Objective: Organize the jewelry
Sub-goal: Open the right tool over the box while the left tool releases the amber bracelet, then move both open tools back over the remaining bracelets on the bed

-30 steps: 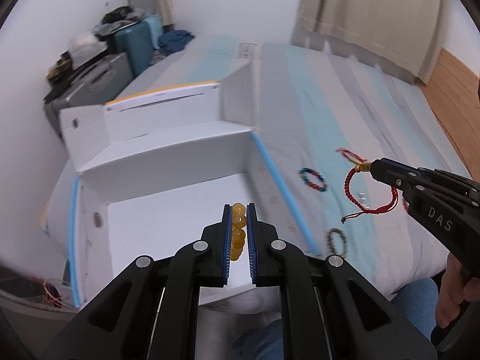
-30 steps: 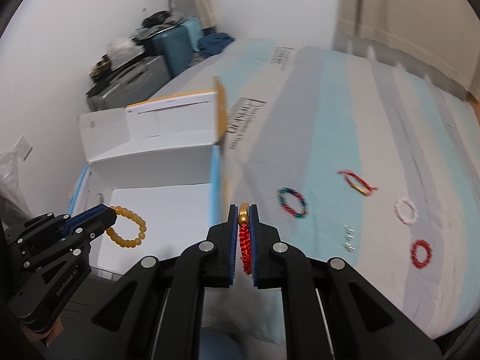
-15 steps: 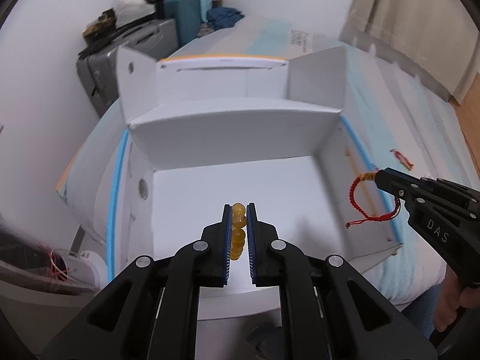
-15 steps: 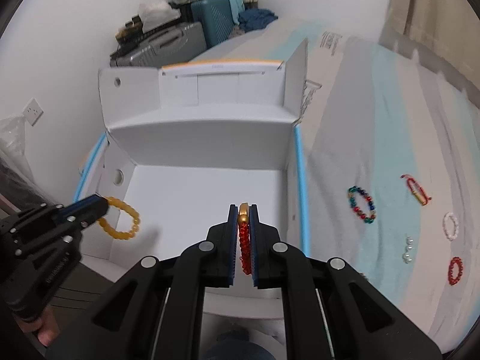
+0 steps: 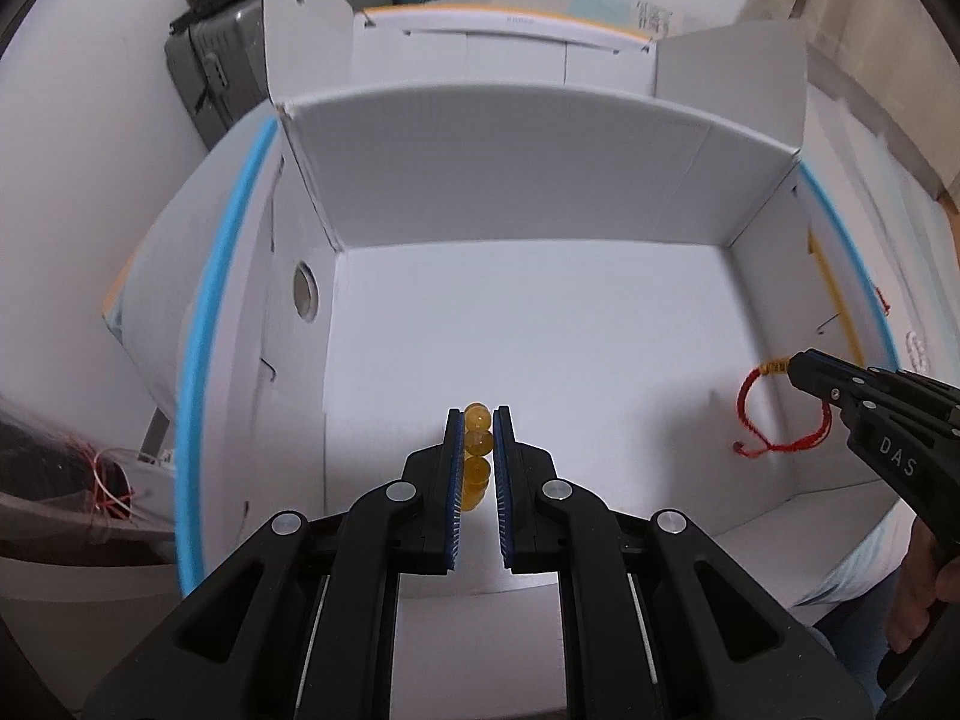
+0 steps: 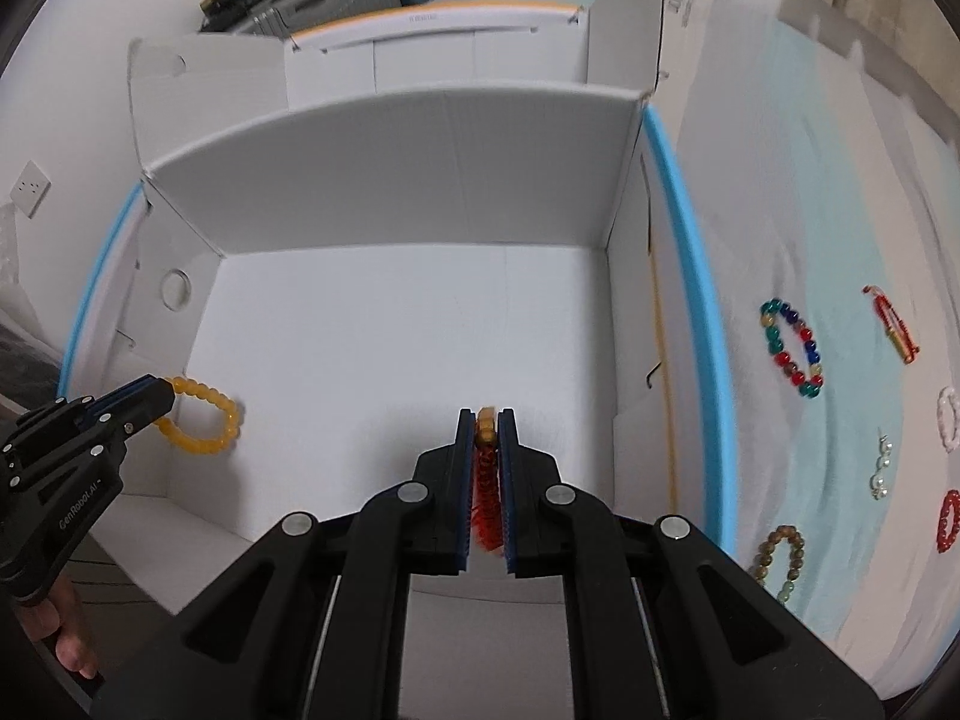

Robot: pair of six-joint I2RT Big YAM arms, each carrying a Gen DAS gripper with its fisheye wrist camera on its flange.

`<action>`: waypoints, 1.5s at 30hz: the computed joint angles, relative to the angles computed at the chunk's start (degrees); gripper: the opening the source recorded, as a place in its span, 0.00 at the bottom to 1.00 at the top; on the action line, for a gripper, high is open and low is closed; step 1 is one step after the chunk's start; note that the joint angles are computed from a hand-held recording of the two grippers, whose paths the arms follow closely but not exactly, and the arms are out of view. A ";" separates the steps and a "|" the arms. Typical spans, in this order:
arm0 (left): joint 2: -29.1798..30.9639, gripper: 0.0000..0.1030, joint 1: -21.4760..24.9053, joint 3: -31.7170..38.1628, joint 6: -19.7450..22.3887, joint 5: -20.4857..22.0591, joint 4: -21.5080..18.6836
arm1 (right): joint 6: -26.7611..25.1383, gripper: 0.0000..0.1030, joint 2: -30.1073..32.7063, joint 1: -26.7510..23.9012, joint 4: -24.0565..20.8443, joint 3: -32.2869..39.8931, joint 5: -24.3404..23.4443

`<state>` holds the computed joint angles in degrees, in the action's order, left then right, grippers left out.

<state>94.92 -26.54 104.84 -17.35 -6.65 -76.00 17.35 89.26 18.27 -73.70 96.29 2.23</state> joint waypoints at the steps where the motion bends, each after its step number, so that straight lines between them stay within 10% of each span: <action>1: 0.13 0.08 0.05 -0.17 0.00 0.05 0.13 | -0.11 0.06 0.20 -0.03 -0.02 -0.16 -0.10; 6: 0.34 0.09 -0.15 -1.24 0.17 -1.12 0.98 | -0.21 0.09 0.17 0.23 0.25 -1.44 -0.62; 9: 0.08 0.12 -0.28 -1.32 -0.49 -1.82 1.73 | -0.19 0.27 -0.21 0.54 0.68 -1.89 -1.04; 13: -1.42 0.53 -0.50 -2.02 -2.20 -2.33 3.35 | -0.54 0.47 -1.91 0.90 1.99 -2.40 -2.39; 26: -4.26 0.92 -4.43 0.09 -3.14 -6.78 4.08 | -2.62 0.85 -8.47 -0.48 3.62 -1.80 0.39; 45: 0.51 0.94 -15.51 8.92 -3.19 -7.63 3.49 | -7.05 0.93 -15.97 -12.48 0.48 -3.50 2.11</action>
<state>95.43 -42.05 113.76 -20.54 -14.28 -72.51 10.30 73.29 5.79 -73.21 92.78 4.33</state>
